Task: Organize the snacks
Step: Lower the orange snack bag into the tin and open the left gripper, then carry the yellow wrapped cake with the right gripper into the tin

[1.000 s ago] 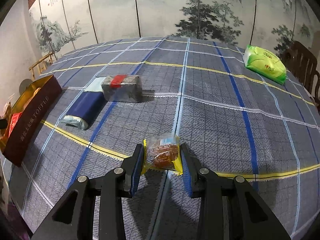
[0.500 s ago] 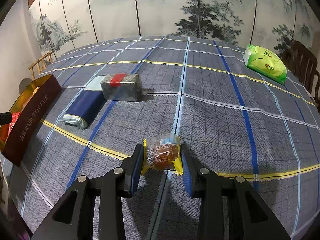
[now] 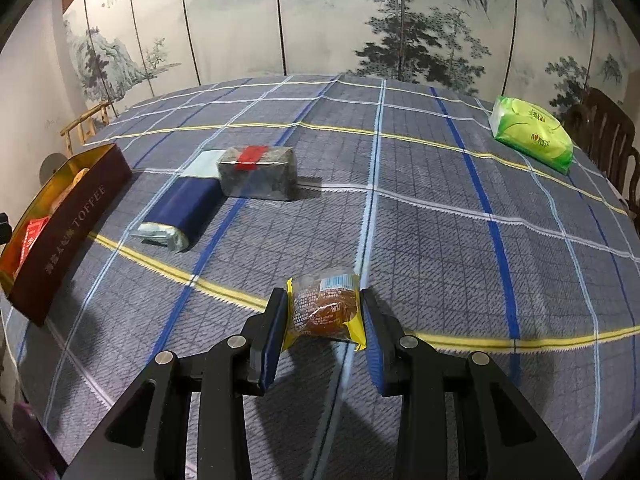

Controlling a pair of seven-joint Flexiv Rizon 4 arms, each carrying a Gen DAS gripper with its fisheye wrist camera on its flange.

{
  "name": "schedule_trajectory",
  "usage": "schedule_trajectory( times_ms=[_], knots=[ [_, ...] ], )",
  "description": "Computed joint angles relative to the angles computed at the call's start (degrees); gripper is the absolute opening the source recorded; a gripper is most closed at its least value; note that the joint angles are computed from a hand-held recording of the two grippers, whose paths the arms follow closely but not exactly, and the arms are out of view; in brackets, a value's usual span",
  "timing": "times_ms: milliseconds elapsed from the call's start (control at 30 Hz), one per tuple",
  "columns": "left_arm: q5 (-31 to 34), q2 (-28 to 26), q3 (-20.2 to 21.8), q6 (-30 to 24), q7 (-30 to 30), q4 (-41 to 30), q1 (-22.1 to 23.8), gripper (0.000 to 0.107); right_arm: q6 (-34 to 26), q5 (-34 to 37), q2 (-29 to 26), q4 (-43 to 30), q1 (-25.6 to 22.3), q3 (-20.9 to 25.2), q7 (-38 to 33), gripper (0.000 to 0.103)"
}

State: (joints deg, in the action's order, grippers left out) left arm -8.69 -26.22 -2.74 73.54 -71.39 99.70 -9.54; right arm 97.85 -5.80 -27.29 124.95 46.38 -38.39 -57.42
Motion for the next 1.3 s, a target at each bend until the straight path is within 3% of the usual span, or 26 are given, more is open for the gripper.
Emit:
schedule_trajectory(
  times_ms=[500, 867, 1033, 1300],
  knots=[
    [2.7, 3.1, 1.7, 3.8, -1.4, 4.0, -0.4, 0.067, 0.4, -0.6, 3.9, 1.0, 11.5, -7.1, -1.8, 0.037],
    [0.7, 5.2, 1.0, 5.8, -0.5, 7.8, 2.4, 0.068, 0.1, -2.1, 5.4, -1.5, 16.1, -8.1, -2.6, 0.037],
    [-1.1, 5.9, 0.5, 6.7, 0.4, 9.4, 3.8, 0.069, -1.0, -4.7, 5.6, -4.5, 12.7, -3.1, -1.8, 0.037],
    [-1.3, 6.6, 1.7, 8.5, 0.0, 10.5, 4.3, 0.072, -5.4, -10.3, 2.1, -16.4, -4.8, 19.1, -1.9, 0.037]
  ],
)
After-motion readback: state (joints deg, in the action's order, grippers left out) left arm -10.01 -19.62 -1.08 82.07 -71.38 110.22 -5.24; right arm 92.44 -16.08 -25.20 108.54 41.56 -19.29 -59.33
